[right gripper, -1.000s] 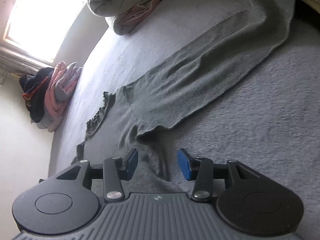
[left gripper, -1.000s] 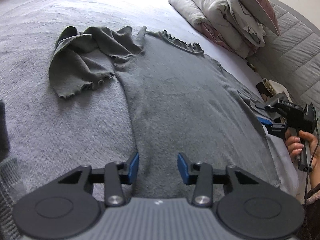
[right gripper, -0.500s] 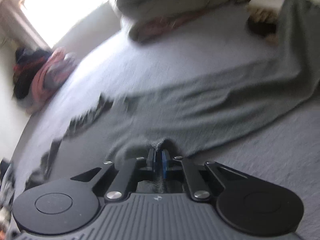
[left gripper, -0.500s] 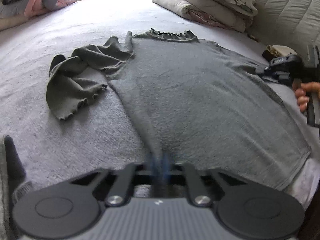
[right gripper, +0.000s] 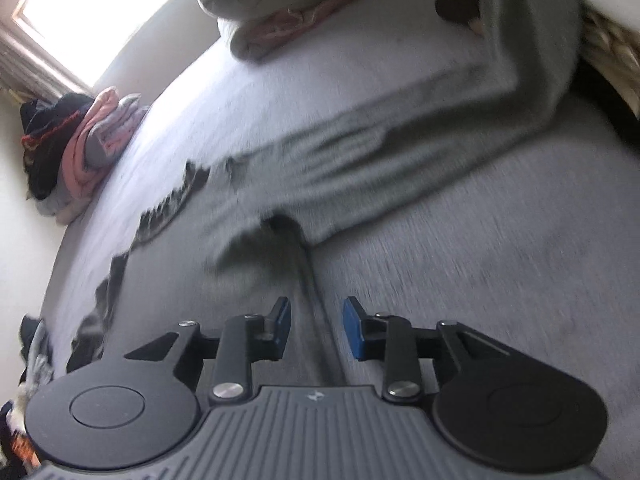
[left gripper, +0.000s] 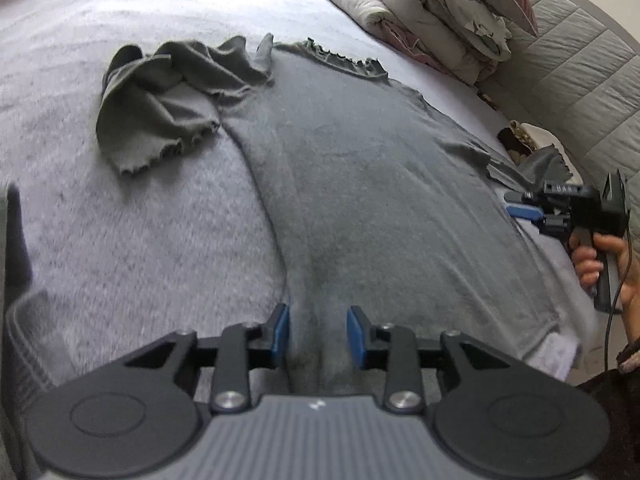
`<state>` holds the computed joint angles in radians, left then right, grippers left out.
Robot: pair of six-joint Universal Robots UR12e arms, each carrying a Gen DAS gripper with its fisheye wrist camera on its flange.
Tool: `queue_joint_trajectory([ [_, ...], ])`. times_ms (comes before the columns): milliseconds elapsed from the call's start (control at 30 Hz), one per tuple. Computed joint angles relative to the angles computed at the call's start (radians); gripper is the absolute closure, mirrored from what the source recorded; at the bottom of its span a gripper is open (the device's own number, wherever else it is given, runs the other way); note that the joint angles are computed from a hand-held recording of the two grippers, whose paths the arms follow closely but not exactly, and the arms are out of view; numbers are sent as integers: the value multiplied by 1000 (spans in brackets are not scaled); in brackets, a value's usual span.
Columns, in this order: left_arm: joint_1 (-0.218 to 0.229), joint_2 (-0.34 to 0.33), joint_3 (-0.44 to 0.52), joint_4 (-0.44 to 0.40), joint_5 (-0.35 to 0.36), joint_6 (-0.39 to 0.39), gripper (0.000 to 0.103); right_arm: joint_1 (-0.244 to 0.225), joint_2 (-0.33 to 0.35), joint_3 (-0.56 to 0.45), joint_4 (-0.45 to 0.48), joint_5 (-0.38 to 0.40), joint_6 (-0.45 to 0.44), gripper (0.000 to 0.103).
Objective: Fold clothes
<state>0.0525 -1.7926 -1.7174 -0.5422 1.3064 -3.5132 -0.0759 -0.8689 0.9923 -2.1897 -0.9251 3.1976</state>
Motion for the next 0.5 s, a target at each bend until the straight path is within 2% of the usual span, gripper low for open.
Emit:
queue_joint_trajectory([
  [233, 15, 25, -45, 4, -85, -8, 73, -42, -103, 129, 168, 73, -250, 71],
  [333, 26, 34, -64, 18, -123, -39, 74, -60, -137, 167, 236, 87, -327, 71],
  [367, 28, 35, -68, 19, -129, -46, 78, -65, -144, 174, 264, 90, -343, 72],
  [400, 29, 36, -70, 17, -131, -50, 81, -69, -149, 180, 281, 92, -356, 74],
  [467, 25, 37, -67, 0, -120, -46, 98, -76, -157, 190, 296, 89, -375, 92],
  [500, 24, 38, -65, -8, -114, -42, 99, -78, -160, 195, 293, 88, -378, 96],
])
